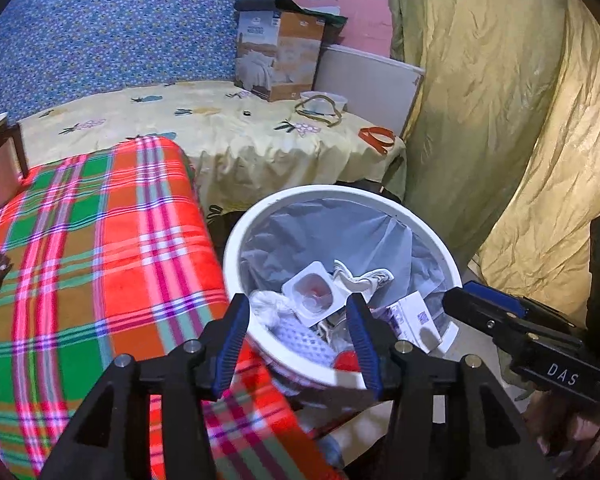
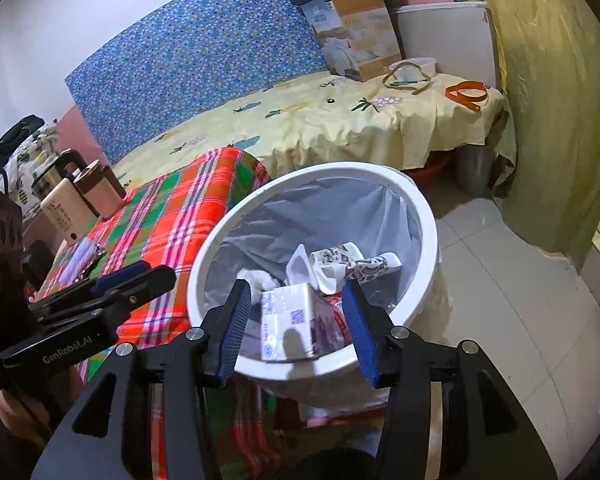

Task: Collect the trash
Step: 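Move both open tools back to the mesh sleeve and brown wrapper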

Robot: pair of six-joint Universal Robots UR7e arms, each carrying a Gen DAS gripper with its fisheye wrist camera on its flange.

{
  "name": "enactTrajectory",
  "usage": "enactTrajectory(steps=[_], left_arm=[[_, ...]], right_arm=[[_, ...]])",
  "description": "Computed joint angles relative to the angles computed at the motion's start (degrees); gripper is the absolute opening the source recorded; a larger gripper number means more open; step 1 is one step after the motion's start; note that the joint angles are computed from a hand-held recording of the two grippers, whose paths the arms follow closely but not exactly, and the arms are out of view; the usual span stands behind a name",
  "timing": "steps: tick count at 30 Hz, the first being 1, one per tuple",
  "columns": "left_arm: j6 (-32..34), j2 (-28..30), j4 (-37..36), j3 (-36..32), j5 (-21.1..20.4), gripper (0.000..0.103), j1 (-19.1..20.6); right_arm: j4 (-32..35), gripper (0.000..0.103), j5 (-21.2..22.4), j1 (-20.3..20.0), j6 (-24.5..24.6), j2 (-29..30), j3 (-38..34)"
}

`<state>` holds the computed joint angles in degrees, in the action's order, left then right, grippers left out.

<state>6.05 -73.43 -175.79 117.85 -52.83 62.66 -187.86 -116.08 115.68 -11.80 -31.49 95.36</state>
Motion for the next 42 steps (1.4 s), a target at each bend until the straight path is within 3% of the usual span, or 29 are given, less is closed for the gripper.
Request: enactTrajectory(steps=[23,42], left_arm=[[-2.8,-15.3,-2.8,12.3,7.5,0.052,-0.2],[-1.3,-21.5,-4.0,14.0,11.0,0.052,4.7]], right_arm=[[5.2,0.05,6.6,4.3,-1.6,2.7,-1.3],[12.6,0.05,8.4,6.9,-1.2,7.5,-7.8]])
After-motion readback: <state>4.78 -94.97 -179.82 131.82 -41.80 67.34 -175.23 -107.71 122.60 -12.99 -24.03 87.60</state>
